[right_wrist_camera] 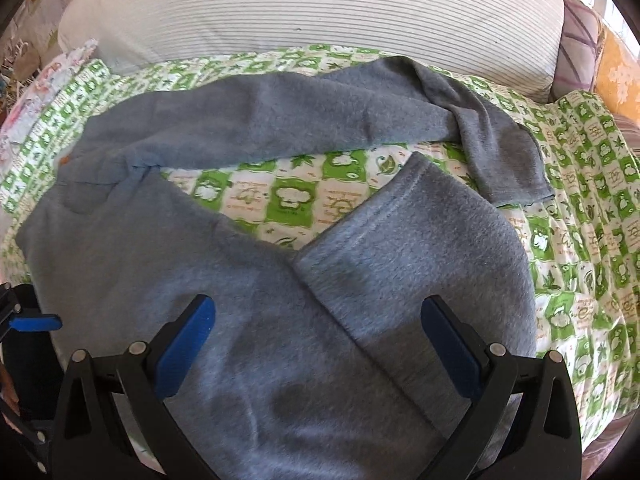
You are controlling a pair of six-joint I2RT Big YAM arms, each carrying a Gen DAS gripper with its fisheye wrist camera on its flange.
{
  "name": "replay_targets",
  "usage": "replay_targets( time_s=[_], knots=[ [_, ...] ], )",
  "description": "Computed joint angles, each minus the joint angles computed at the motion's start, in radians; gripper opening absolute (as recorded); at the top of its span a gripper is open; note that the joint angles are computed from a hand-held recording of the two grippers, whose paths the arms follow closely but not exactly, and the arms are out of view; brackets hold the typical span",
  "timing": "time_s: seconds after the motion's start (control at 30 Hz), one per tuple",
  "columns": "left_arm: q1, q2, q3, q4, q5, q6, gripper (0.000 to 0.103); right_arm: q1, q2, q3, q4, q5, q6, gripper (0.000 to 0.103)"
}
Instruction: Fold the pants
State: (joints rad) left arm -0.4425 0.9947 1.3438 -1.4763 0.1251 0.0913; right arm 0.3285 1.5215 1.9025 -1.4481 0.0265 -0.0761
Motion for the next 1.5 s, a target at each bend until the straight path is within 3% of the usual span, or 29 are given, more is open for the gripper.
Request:
replay_targets(
  time_s=[0.17,0.23,0.37,0.47,0.5,0.6,0.7,0.87,0.97,1.07,1.13,1.2,1.23,1.37,1.43,1.5],
  knots=[
    [-0.018,0.013,-0.026,0.016,-0.029,0.011,0.083,-0.012,0.01,-0.019,0.012,0.036,0.015,0.097],
    [-0.014,0.012,-0.033,0.017,-0.026,0.015,0.083,-0.022,0.011,-0.026,0.012,0.033,0.023,0.089],
    [-0.011,0.012,-0.039,0.027,-0.019,0.019,0.082,-0.048,0.003,-0.038,0.016,0.022,0.056,0.063],
    [-0.001,0.022,-0.038,0.038,-0.001,0.015,0.062,-0.076,-0.003,-0.034,-0.001,-0.046,0.09,0.044],
    [0.01,0.027,-0.032,0.036,0.017,0.013,0.051,-0.084,-0.005,-0.033,-0.01,-0.073,0.105,0.033],
    [0.038,0.038,-0.015,0.031,0.068,0.014,0.014,-0.113,-0.027,-0.038,-0.009,-0.105,0.135,0.017],
    [0.046,0.046,0.006,0.03,0.084,0.013,0.012,-0.166,-0.072,-0.053,0.022,-0.119,0.164,0.008],
    [0.019,0.047,0.019,0.027,0.062,0.002,0.011,-0.316,-0.16,-0.094,0.085,-0.14,0.238,0.003],
    [0.01,0.049,0.014,0.026,0.06,-0.009,0.011,-0.406,-0.177,-0.104,0.076,-0.21,0.259,0.002],
    [0.002,0.056,0.015,0.025,0.048,-0.026,0.011,-0.399,-0.205,-0.131,0.108,-0.293,0.246,0.006],
    [-0.001,0.063,0.017,0.027,0.047,-0.039,0.011,-0.344,-0.208,-0.129,0.115,-0.302,0.201,0.024],
    [-0.005,0.062,0.02,0.026,0.039,-0.045,0.012,-0.25,-0.19,-0.113,0.127,-0.271,0.15,0.081],
    [-0.008,0.057,0.02,0.023,0.036,-0.046,0.012,-0.196,-0.178,-0.106,0.137,-0.252,0.122,0.087],
    [-0.007,0.055,0.027,0.024,0.032,-0.038,0.018,-0.046,-0.11,-0.074,0.114,-0.152,0.023,0.086],
    [-0.007,0.052,0.026,0.028,0.034,-0.034,0.04,0.013,-0.064,-0.056,0.098,-0.053,-0.019,0.085],
    [-0.014,0.047,0.02,0.04,0.027,-0.03,0.053,0.027,-0.046,-0.068,0.092,0.004,-0.046,0.081]
  ],
)
